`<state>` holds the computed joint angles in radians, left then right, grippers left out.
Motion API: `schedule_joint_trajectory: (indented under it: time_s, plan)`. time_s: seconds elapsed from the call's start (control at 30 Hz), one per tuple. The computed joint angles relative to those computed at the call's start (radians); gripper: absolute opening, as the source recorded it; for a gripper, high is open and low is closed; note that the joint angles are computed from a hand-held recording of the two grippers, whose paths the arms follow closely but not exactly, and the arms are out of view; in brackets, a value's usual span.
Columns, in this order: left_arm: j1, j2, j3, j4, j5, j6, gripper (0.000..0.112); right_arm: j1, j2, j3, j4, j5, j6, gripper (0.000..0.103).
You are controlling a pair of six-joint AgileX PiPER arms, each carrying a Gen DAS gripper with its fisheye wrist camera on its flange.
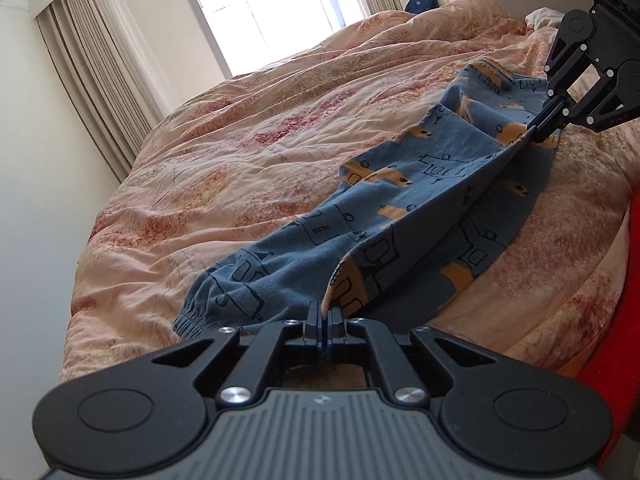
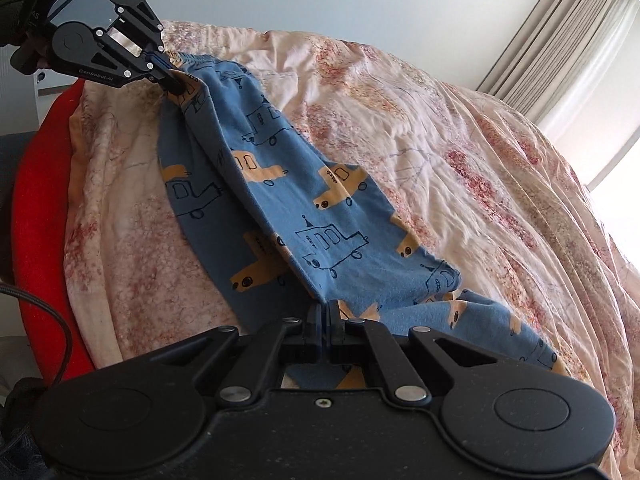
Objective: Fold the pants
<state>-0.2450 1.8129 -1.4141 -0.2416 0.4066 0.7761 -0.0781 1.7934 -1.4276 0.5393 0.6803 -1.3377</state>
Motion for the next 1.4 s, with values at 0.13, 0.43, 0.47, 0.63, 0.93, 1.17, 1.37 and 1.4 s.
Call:
schedule_joint_trajectory:
  time_s: [0.13,0.43,0.47,0.63,0.93,1.17,1.37,1.4]
  plan:
    - [0.003,0.012,0.000,-0.015,0.024,0.009,0.002,0.012,0.027,-0.014,-0.058,0.032,0.040,0.000]
    - [0.012,0.017,-0.010,-0.047,0.073,-0.027,0.018,0.014,0.051,0.001,-0.064,0.030,0.021,0.002]
    - [0.013,0.016,-0.014,-0.055,0.087,-0.037,0.025,0.008,0.053,0.004,-0.049,0.029,0.011,0.005]
    - [-0.019,-0.026,0.026,-0.095,0.041,-0.090,0.079,-0.041,0.019,0.037,0.035,0.018,-0.026,0.036]
    - [-0.204,0.105,-0.116,-0.118,-0.086,-0.334,0.103,-0.286,-0.049,0.145,0.330,-0.069,-0.005,0.099]
    - [-0.320,0.318,-0.376,-0.211,-0.040,-0.325,0.103,-0.501,0.093,0.026,0.378,-0.049,0.361,0.099]
    - [-0.403,0.511,-0.704,-0.050,0.077,-0.377,0.103,-0.582,0.279,-0.185,0.345,-0.020,0.656,0.086]
    - [-0.415,0.546,-0.772,-0.013,0.114,-0.380,0.102,-0.590,0.318,-0.233,0.331,-0.013,0.715,0.078]
